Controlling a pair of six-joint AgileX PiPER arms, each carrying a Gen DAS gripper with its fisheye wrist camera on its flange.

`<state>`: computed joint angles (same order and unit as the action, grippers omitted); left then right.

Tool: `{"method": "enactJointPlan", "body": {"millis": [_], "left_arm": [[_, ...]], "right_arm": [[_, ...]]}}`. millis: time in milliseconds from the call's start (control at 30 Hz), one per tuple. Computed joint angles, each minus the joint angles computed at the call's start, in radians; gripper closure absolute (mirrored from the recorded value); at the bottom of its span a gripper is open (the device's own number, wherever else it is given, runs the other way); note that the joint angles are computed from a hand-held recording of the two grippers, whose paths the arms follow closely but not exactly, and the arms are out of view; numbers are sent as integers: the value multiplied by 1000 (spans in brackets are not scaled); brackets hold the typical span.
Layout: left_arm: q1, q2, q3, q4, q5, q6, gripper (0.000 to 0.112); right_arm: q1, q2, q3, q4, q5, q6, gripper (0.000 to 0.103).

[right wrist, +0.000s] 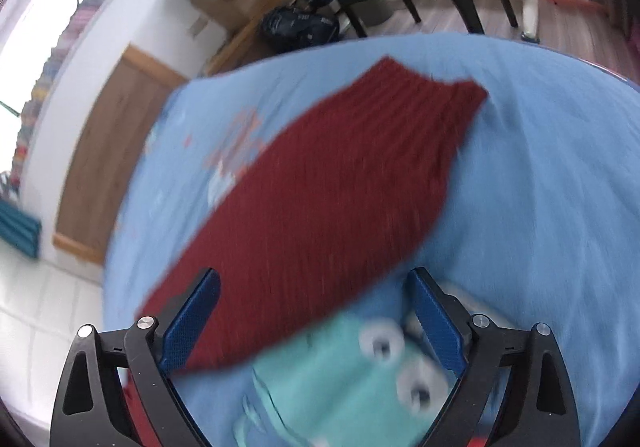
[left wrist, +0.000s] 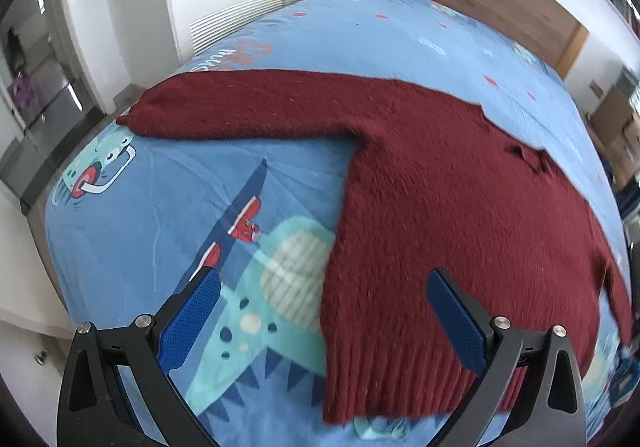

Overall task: Fold small clothes
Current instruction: 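Grasp the sweater sleeve cuff with the right gripper, then carry the held sleeve across the sweater body with the right gripper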

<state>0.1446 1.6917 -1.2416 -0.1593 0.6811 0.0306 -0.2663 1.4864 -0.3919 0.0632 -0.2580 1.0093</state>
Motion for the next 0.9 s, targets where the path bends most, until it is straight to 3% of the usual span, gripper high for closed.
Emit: {"method": "enactJointPlan", "body": {"millis": [100, 133, 200, 267, 300, 333, 400, 533, 600, 900], "left_arm": [[13, 31, -25, 11, -15, -16, 11], [16, 39, -31, 15, -16, -22, 11], [30, 57, -46, 12, -12, -30, 11], [41, 71, -52, 0, -12, -23, 11], [47, 79, -57, -11, -8, -14, 11], [52, 87, -62, -25, -2, -2, 12], [62, 96, -65, -52, 1, 26, 13], [93, 112, -73, -111, 6, 68, 15], [117, 124, -86, -157, 21, 98, 15], [219, 160, -162, -275, 143, 205, 14]], "right_arm": [[-73, 45, -20, -122, -64, 112, 15], [-92, 56, -18, -152, -95, 146, 22], [-133, 84, -12, -233, -165, 242, 38], [-166, 129, 5, -284, -259, 323, 64], [-204, 159, 3, -335, -299, 361, 70], [-220, 178, 7, -357, -333, 392, 83], [-222, 194, 2, -376, -345, 446, 95], [-160, 125, -66, -361, -209, 422, 96], [-138, 109, -94, -394, -186, 454, 96], [111, 159, -463, -592, -35, 741, 96]]}}
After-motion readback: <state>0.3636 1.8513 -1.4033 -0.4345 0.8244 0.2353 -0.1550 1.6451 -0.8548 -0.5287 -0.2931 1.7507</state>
